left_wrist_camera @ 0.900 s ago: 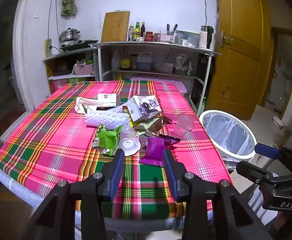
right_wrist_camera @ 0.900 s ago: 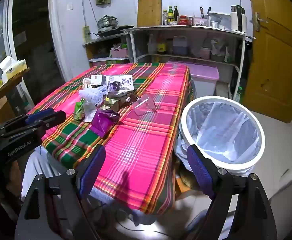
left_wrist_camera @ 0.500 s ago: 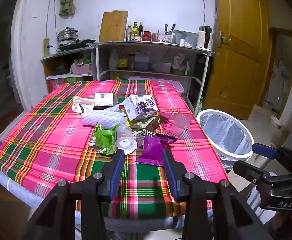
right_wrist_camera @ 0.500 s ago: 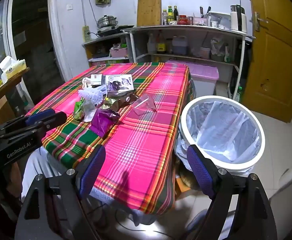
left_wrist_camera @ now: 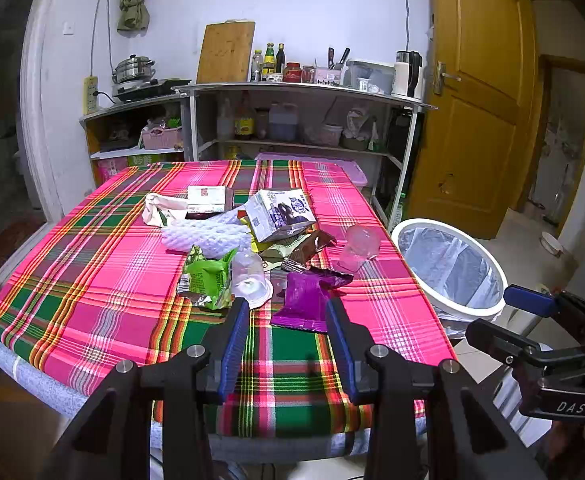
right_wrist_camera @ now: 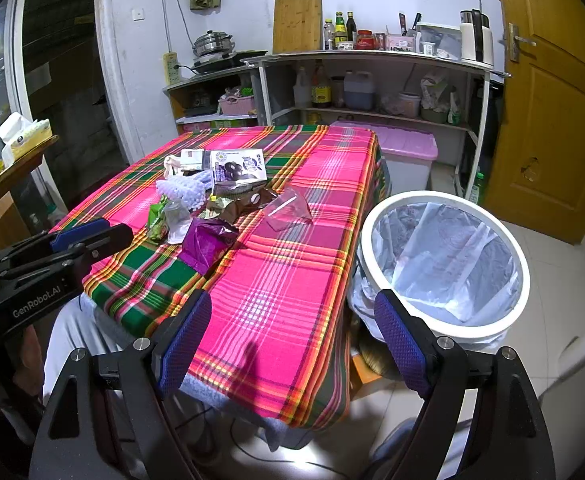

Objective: Collect trash

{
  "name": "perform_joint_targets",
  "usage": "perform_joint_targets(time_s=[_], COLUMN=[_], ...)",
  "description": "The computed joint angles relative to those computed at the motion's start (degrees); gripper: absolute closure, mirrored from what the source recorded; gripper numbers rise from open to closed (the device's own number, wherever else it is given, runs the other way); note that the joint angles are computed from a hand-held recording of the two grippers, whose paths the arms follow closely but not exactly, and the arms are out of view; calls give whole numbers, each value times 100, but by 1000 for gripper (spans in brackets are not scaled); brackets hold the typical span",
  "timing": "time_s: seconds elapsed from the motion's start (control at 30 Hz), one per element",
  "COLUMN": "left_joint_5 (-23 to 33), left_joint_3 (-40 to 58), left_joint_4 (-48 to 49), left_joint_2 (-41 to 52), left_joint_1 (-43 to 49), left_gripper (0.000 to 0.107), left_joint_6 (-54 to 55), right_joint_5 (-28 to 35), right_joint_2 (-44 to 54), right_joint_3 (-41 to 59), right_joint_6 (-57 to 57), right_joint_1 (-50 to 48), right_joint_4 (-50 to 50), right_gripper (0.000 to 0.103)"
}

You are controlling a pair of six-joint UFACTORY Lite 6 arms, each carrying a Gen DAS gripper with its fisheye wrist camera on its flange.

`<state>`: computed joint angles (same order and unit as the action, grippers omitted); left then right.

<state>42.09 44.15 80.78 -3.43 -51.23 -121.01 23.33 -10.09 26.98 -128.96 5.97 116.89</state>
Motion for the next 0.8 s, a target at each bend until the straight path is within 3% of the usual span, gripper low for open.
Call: perform_joint_targets(time_s=[0.8], left_joint_5=[-3], left_joint_3=[-9], left_joint_4=[66], left_joint_2=[31], left_joint_1=[-21], left_gripper=[68], left_joint_6=[-87], right_joint_5=[-37], right_joint_2=[-55], right_joint_3=[4], right_joint_6=[116], right_joint_1=[17], right_joint_4=[-98], right_gripper=[19])
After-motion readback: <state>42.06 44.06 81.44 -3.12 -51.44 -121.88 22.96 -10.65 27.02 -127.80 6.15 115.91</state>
